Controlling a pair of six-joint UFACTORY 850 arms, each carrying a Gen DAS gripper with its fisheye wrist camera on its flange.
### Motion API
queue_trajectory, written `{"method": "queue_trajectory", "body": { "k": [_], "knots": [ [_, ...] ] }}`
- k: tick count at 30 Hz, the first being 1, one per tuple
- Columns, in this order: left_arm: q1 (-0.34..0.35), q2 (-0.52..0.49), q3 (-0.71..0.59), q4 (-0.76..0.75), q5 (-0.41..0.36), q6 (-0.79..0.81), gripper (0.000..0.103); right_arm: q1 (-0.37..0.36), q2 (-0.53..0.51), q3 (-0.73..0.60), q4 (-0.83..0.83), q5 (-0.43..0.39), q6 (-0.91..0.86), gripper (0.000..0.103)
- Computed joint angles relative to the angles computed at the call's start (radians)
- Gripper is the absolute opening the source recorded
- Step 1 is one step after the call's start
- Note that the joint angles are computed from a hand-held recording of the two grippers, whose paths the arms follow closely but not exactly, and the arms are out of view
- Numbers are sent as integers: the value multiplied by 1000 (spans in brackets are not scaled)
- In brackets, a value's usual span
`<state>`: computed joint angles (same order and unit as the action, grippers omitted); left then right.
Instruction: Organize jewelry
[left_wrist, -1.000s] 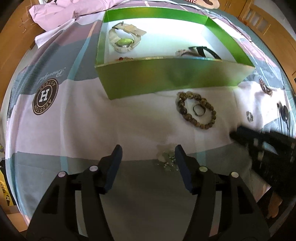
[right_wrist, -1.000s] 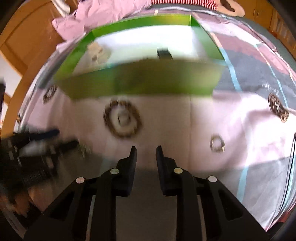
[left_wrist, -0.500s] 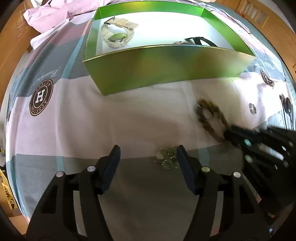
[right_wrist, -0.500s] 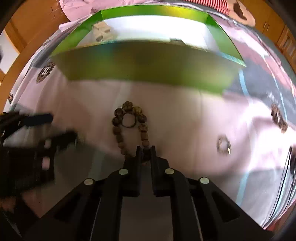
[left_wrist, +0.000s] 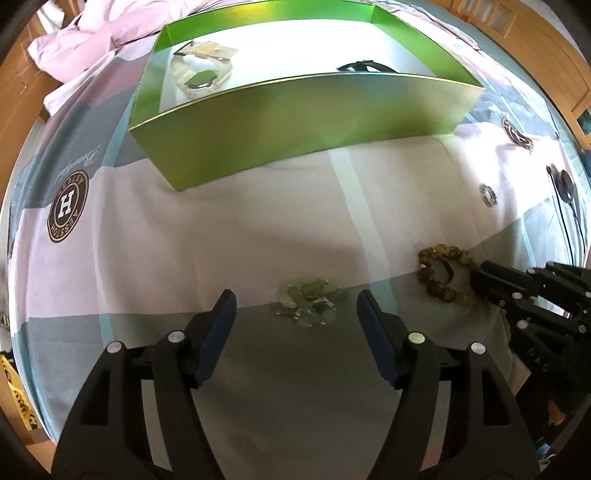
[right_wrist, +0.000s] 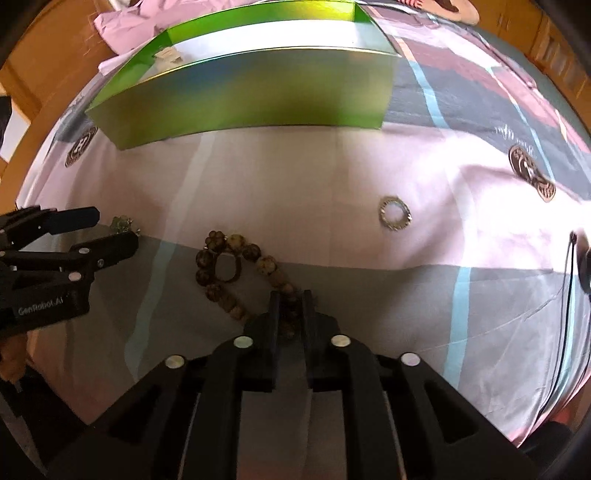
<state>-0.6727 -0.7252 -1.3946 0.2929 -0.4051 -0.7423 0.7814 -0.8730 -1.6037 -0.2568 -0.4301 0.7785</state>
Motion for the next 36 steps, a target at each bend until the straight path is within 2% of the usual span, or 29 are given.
{"method": "queue_trajectory", "body": {
  "k": [7,11,12,14,15,17,26,30,33,36],
  "knots": [
    [-9,-51,-55,38,-49,-28,67,-1,10,23,-20,18,16,21],
    [-12,-54,-57,79,-48,-72,59,2,14,32,-51,28,38,23],
    [-14,-55,-58,93,-49,-87,56,-4,42,72,-62,36,43,23],
    [-17,-60,-66,113,-52,-109,50,0,38,70,-82,37,59,24],
    [-17,-59,-64,121,-47,-121,40,0,37,68,-87,36,63,24],
    [-11,-53,-57,96,-26,-109,30,2,35,66,-95,37,72,24],
    [44,33,48,78,103,-194,28,1,37,72,-92,47,79,24],
    [63,46,60,52,112,-191,28,4,36,69,-114,37,86,24],
    [56,34,46,44,104,-178,28,4,39,70,-73,51,41,12],
    [51,43,58,50,110,-176,28,1,47,78,-33,67,14,10]
  ]
}}
